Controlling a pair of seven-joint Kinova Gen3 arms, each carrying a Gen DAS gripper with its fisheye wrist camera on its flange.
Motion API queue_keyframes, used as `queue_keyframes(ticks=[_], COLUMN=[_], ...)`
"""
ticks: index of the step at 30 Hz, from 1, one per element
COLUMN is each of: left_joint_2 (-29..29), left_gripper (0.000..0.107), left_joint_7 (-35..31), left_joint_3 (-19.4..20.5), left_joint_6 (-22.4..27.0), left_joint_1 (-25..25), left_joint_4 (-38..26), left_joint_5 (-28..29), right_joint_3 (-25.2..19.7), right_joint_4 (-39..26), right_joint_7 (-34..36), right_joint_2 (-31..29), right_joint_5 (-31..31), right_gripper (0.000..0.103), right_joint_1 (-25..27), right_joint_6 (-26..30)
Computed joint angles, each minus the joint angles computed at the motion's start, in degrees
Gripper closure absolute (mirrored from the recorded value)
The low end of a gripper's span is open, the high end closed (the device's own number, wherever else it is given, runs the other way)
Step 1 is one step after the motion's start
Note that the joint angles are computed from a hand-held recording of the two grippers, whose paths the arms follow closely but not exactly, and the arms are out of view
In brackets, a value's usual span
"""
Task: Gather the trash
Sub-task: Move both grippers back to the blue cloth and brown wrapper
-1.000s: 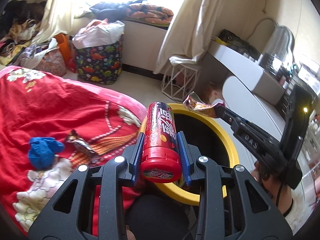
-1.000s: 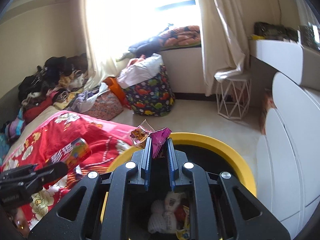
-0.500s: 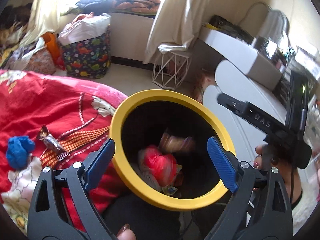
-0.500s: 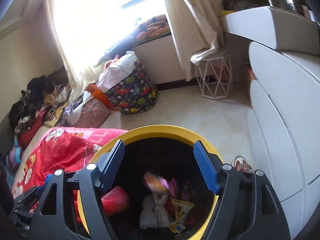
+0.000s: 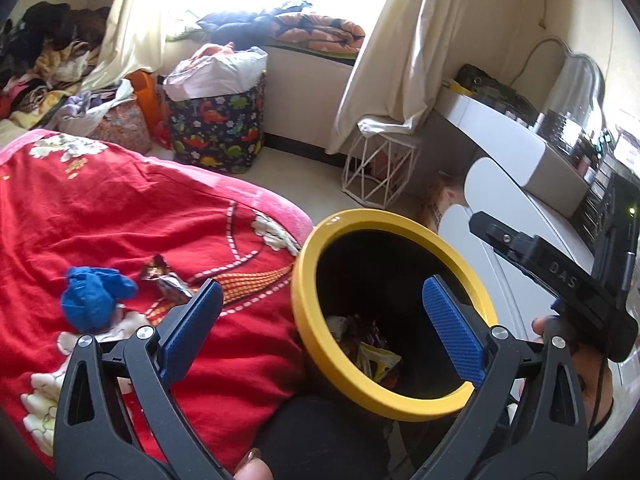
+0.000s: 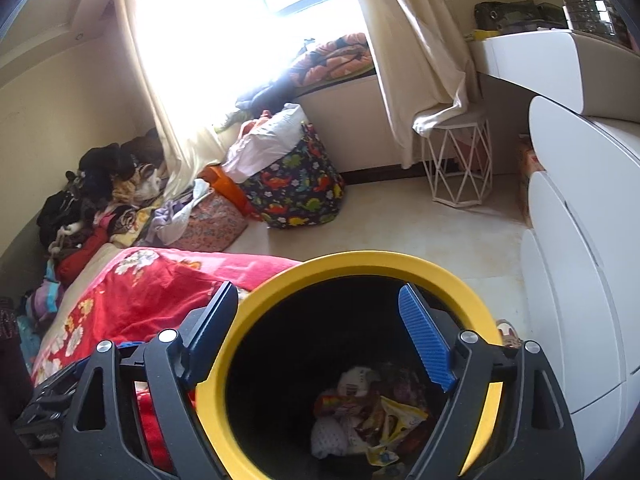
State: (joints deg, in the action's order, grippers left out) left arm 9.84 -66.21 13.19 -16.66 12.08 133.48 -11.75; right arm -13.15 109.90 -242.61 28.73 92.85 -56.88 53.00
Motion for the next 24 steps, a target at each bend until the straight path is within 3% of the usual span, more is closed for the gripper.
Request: queue_keyframes(ticks=[5, 14, 24], left_joint_2=[-1.47, -4.23, -7.20], left_gripper=[0.016, 0.016, 0.016], left_joint_7=[3.55, 2.23, 6.91], left_joint_3=[0.77, -2.36, -4.54], left_joint_6=[-0.29, -1.05, -0.91], left_joint_1=[-2.78, -1.85, -4.36], left_joint_4=[0.83, 2.55, 3.95], left_joint_5=[-3.14, -2.61, -7.45], right_joint_3=[-0.17, -0.43, -0.60], right_joint_4=[-0.65, -2.57, -4.95], right_joint_7=[0.87, 3.58, 6.63], right_joint_2=[-0.13, -0.08, 0.27], right_joint_5=[0.90, 1.74, 3.27], right_gripper=[0.022, 0.022, 0.022], right_joint_1=[-0.37, -1.01, -1.81], right_joint_6=[-0.11, -0.62, -3.18])
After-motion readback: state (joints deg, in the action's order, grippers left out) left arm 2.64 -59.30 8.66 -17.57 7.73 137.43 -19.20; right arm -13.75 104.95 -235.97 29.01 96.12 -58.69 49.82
